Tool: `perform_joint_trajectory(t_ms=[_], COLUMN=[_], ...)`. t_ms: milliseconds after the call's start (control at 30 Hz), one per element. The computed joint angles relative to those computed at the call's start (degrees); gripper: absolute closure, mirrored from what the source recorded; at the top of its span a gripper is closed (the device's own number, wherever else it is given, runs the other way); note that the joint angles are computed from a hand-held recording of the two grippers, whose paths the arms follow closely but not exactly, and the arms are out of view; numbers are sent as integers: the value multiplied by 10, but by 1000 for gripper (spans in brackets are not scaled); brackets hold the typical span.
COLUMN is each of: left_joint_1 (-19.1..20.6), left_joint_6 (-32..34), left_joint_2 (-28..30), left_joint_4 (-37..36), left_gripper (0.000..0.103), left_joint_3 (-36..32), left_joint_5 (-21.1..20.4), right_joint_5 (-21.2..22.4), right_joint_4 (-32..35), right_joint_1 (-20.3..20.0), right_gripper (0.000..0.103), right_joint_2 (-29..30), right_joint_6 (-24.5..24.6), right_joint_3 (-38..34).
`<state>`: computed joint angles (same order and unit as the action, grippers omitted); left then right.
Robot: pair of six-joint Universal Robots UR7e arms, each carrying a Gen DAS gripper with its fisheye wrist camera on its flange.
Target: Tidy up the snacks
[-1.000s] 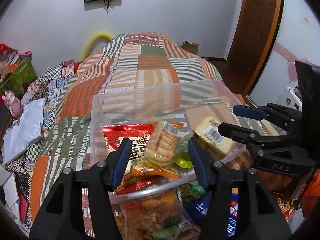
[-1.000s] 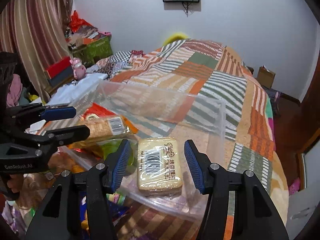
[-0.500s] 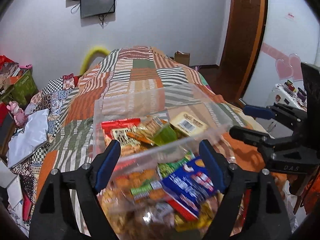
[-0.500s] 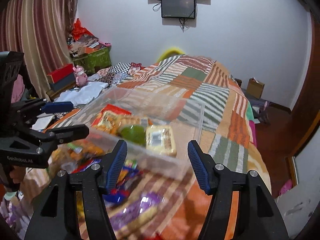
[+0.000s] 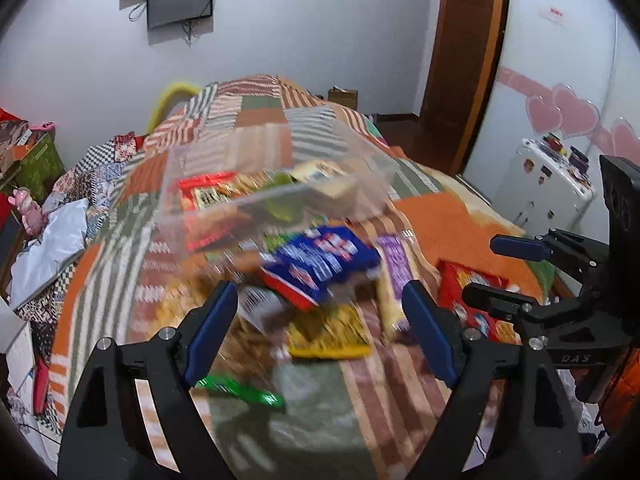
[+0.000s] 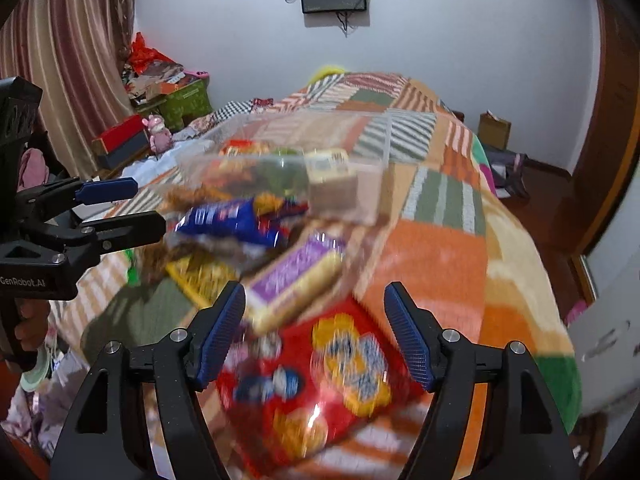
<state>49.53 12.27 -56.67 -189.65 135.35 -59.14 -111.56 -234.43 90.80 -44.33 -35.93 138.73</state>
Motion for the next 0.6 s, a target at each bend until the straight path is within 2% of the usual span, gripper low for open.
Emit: perform_joint_trajectory(t_ms=[233,400,600], left_joint_1=[-3,7,9], left_joint_6=[-27,-55,-63], left_joint_2=[32,42,65], left_joint_4=[-8,10,9], left_gripper=[19,19,19], left_joint_3=[19,10,-7], left_joint_5=[-7,-22,-27], right_joint_5=[-5,-12,-32], right_joint_4=[-19,-75,-94], right_joint_1=[-26,-35,-50], right_gripper=[34,33,33], right_joint_2=[18,43,43], right_joint_6=[21,-11,-40], right_joint_3=[37,42,35])
